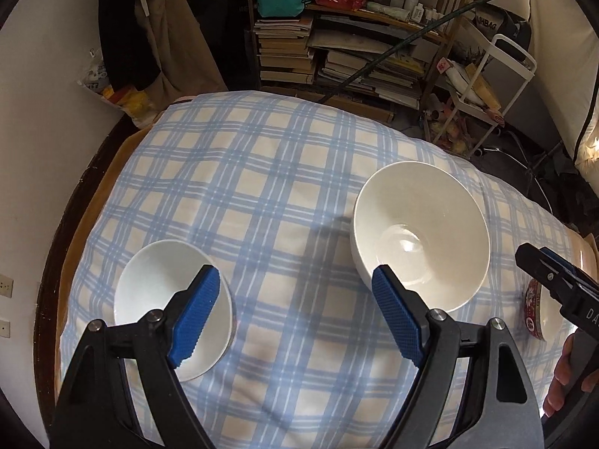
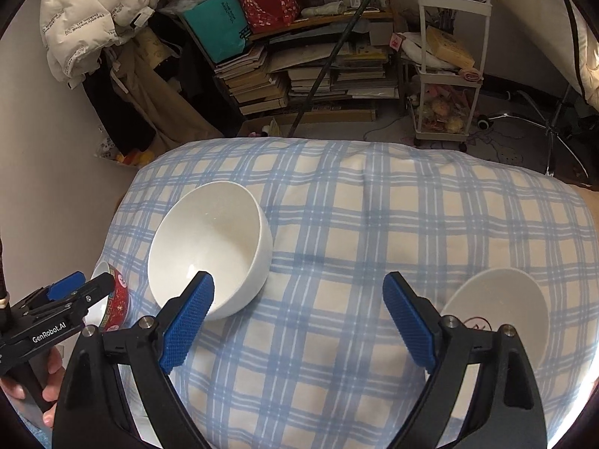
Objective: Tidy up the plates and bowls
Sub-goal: 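Grasp a plain white bowl rim with the left tool while the right tool grasps another, then set down the white bowl with the left tool while the right tool sets its bowl down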
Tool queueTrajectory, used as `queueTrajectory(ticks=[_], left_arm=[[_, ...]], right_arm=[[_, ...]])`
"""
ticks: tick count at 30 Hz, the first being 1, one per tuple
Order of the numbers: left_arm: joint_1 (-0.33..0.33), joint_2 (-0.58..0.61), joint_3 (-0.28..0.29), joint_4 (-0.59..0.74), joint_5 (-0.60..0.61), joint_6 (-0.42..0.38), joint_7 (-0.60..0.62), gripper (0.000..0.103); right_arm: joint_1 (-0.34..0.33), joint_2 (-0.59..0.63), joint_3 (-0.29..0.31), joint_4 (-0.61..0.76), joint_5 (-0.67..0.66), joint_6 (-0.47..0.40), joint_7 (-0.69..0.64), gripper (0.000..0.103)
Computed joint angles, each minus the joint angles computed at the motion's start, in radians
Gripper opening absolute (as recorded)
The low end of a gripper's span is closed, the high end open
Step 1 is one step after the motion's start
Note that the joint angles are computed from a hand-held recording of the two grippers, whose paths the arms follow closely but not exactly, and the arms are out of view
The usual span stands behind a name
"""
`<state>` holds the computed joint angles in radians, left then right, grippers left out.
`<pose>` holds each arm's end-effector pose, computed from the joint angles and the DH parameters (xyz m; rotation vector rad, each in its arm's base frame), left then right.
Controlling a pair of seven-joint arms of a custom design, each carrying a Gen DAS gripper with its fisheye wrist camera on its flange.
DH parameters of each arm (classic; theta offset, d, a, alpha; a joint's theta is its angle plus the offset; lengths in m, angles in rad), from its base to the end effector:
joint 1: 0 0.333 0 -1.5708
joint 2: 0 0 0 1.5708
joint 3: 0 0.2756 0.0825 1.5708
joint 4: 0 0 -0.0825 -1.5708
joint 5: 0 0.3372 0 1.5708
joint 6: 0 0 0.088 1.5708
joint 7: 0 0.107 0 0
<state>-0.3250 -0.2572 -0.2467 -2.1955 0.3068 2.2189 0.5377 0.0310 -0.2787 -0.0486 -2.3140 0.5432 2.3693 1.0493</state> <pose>0.3970 -0.2515 0.4961 -2.2519 1.6475 -0.3833 0.4609 -0.0031 0.4725 -1.9817 1.6661 -0.0755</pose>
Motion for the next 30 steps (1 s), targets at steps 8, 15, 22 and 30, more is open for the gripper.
queueTrajectory(ticks=[8, 15, 22, 30], left_arm=[[0.017, 0.141, 0.011, 0.100, -0.051, 0.007, 0.053, 0.082], [0.038, 0.219, 0.013, 0.148, -0.130, 0.002, 0.075, 0.042], [0.044, 0.200, 0.013, 0.077, -0.252, 0.124, 0.102, 0.014], [0.028, 0.198, -0.003, 0.082, -0.215, 0.097, 0.112, 0.010]], right_arm=[[0.023, 0.109, 0.018, 0.082, -0.024, -0.022, 0.039, 0.088], [0.030, 0.215, 0.016, 0.168, -0.062, -0.111, 0.090, 0.047], [0.033, 0.219, 0.014, 0.166, -0.012, -0.159, 0.074, 0.018], [0.054, 0.173, 0.038, 0.131, -0.119, -0.100, 0.132, 0.014]])
